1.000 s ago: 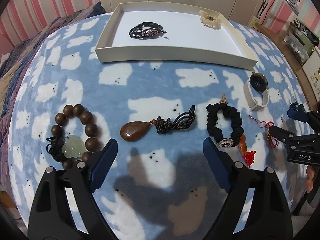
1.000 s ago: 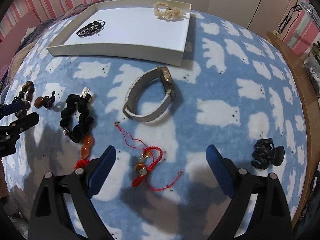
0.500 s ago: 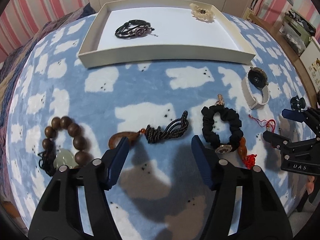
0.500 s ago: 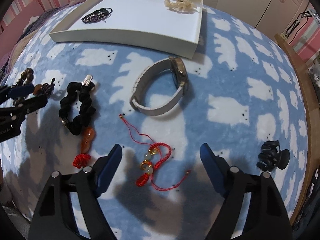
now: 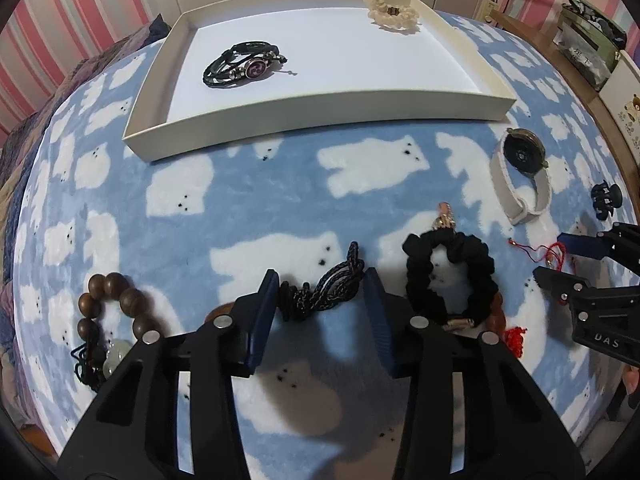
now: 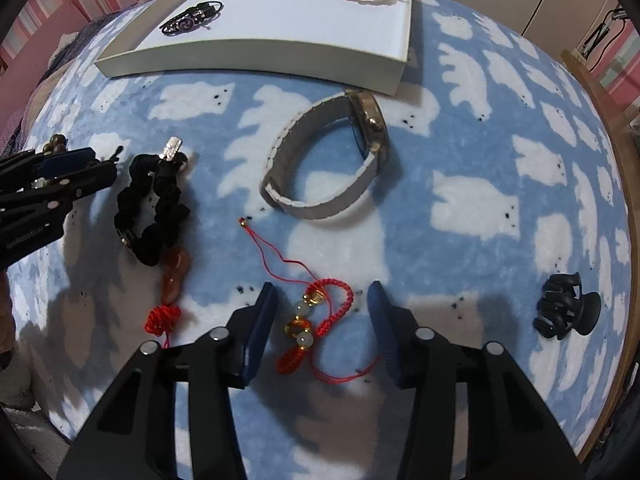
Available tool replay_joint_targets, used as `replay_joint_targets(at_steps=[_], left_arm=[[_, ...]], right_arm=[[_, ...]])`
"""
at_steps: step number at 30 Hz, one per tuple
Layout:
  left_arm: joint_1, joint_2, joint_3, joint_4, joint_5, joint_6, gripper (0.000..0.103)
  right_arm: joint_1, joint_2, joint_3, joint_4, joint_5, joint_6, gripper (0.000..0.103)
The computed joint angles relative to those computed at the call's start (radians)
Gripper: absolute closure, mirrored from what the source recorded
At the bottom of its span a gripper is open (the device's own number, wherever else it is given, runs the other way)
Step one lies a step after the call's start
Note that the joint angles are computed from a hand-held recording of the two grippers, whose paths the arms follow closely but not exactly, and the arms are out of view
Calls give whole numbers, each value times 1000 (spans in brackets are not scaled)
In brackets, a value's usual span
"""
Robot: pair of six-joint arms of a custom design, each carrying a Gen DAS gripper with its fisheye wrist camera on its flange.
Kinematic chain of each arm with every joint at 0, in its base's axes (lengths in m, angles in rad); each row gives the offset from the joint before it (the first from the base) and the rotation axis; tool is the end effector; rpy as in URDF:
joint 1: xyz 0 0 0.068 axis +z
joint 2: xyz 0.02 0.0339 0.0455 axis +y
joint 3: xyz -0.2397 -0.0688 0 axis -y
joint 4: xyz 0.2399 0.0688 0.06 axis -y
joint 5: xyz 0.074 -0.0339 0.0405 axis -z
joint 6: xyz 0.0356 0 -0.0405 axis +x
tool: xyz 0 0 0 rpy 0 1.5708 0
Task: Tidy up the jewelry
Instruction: 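Move left tool to the black cord pendant while right tool approaches the red string bracelet, then close left tool on the black cord while right tool closes on the red string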
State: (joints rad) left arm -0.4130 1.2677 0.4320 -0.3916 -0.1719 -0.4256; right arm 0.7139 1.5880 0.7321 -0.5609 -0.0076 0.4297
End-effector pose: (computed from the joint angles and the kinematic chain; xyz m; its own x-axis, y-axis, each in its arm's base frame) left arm 0.1770 -0.0709 0.1019 -0.9270 -0.0379 -0.3732 -0.0440 0.9990 0.0076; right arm 0.1839 0.1597 0.1030 -0.9521 -0.2737 -0.1363 -0.2849 0.9559 0.0707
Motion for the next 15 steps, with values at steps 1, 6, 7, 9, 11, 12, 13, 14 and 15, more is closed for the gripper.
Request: replay_joint_targets(at_steps=[1,6,7,9,11,12,13,14,15], left_arm=[[8,12,4,7,2,7,62],[25,30,9,20,3,21,68],[26,33,11,19,3,21,69],[24,27,12,12,3,19,73],[25,9,7,0,7,20,75],[25,5,7,-5,9,19,76],[26,4,9,-8,11,18,77],[27,4,9,-9,12,18,78],[29,-1,8,-14,16,16,78]], right_arm=[[-1,3,2,2,-3,-5,61],[0,11,9,13,-8,-17,73],[2,12,10,15,-10,-17,77],[10,16,14,19,-8,-14,80],[15,23,17,25,-5,-16,84],[19,23,18,26,-3,-14,85],[20,24,19,27,-3,-13,86],[25,22,18,28,-3,-6,88],[24,22,14,34,-3,-5,89]])
